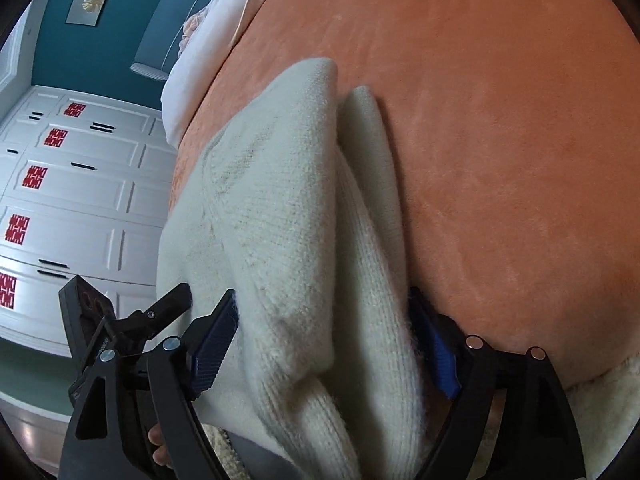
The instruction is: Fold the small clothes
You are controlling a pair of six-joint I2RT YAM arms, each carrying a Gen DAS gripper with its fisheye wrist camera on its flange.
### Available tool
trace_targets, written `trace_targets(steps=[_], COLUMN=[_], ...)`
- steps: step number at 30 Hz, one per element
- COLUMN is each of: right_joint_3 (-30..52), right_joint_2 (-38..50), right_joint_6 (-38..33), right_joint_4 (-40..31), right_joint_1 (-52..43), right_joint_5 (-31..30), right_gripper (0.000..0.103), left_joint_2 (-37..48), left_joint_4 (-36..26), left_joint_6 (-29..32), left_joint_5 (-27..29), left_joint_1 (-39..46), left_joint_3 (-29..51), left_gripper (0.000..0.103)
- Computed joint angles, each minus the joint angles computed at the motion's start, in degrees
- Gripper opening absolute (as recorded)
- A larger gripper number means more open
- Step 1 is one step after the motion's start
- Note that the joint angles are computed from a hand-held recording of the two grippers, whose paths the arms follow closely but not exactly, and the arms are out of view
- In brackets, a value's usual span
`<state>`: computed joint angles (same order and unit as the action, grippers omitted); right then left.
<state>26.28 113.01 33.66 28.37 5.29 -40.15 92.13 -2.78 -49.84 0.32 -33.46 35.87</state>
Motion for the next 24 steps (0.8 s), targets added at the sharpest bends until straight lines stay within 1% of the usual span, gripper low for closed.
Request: trace_targets(steps=[3,5,6,7,8,9,10,13,15,16,18,21,22,24], right_joint_3=[1.92,2.7,2.89,1.99,1.65,0.84,0.14,-2.01,-3.9,-5.5,-9.05,-11.12,-11.01,-10.02], right_joint_2=[2.05,1.8,1.45,0.22,-0.84,-2.28,-3.82,-10.14,-14.57,-16.13,-17.29,-16.25,-16.39,-18.04], right_joint_6=[2.44,3.0,3.39,3.34,3.55,3.29,3.22,2.9,2.78,3.34,4.72,7.37,7.86,7.89], right_joint_4=[2.42,2.25,2.3,2.22,2.03,1.65,1.02,-2.53,-5.6,-5.61,-3.21,0.42,0.38,-2.38], right_joint_1=[2.58,3.75,4.17,4.05,4.41,4.4,4.12,5.11,6.08,6.12,5.51,6.35,6.7,7.55], right_joint_5=[1.03,2.31,2.49,2.46,2.93,3.37,3.15,4.78,6.67,6.82,6.44,7.23,7.69,8.96], right_gripper=[0.085,0.084,0.075,0.067,0.061,0.047,0.039,0.036,0.036,0.036,0.036,0.037,0.037,0.037], left_joint_2=[0.2,-0.01,-0.14,-0.41,-0.88,-1.02,-2.04,-5.62,-7.27,-7.66,-8.09,-7.66,-7.64,-7.8], left_joint_4=[-2.35,-4.03,-4.88,-6.37,-7.51,-8.6,-9.83,-13.12,-15.57,-16.22,-16.84,-17.38,-17.77,-18.17], left_joint_6=[0.05,0.47,0.75,1.47,1.98,2.94,3.84,5.53,5.53,5.4,5.02,4.33,4.41,4.91], left_joint_5=[-0.07,0.34,0.47,0.18,0.08,0.2,0.4,1.92,2.51,2.63,2.63,-0.16,-0.59,0.25], left_joint_1=[-0.36,-0.24,-0.33,-0.73,-1.14,-1.15,-1.38,-1.92,-3.13,-3.67,-4.8,-7.52,-7.81,-6.86], left_joint_3=[1.49,2.43,2.88,3.64,4.17,4.96,5.21,5.15,5.2,5.07,4.45,4.09,4.42,4.64], left_gripper=[0.098,0.098,0.098,0.093,0.091,0.087,0.081,0.072,0.072,0.072,0.072,0.072,0.072,0.072])
